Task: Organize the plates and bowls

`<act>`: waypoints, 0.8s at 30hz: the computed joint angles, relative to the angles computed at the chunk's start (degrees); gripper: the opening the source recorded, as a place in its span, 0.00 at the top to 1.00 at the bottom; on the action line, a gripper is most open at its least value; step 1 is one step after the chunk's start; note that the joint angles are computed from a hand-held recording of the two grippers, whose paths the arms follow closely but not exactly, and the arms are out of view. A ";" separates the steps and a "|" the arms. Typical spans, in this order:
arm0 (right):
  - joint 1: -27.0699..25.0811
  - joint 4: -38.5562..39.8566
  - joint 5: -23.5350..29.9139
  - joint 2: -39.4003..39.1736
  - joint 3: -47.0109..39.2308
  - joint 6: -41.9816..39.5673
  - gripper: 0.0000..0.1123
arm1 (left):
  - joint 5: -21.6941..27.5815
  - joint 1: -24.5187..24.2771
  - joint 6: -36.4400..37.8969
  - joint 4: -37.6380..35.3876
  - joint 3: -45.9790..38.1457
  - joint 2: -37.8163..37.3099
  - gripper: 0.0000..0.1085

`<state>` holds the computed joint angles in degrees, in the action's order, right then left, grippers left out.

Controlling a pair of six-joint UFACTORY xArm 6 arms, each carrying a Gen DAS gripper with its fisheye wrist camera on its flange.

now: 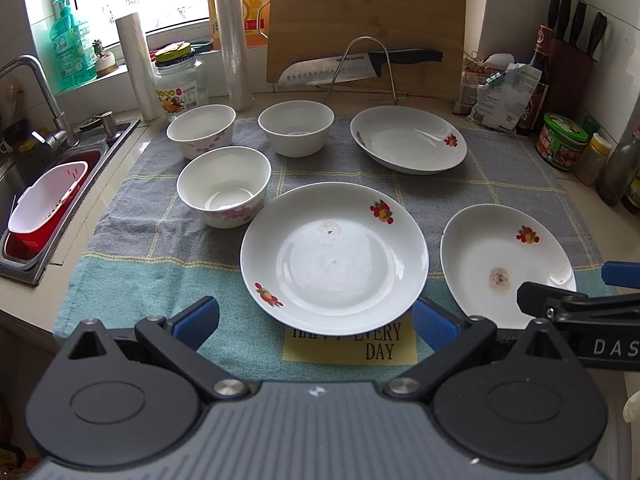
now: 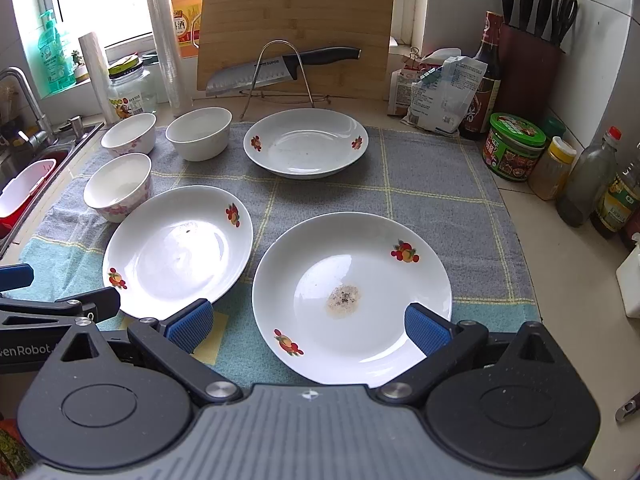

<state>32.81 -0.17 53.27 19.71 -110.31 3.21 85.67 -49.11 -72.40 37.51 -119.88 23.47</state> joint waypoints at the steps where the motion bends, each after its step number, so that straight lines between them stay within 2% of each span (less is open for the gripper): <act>1: -0.02 0.02 -0.05 -0.03 0.05 -0.02 0.08 | 0.05 -0.02 0.01 -0.01 -0.05 -0.01 0.06; 18: -0.28 0.27 -0.63 -0.80 1.11 -0.38 0.08 | 0.92 -0.39 0.13 0.24 -1.54 0.81 0.06; 24: -0.38 0.35 -1.00 -1.06 1.45 -0.77 0.08 | 2.40 -0.80 0.64 0.57 -4.51 2.60 0.06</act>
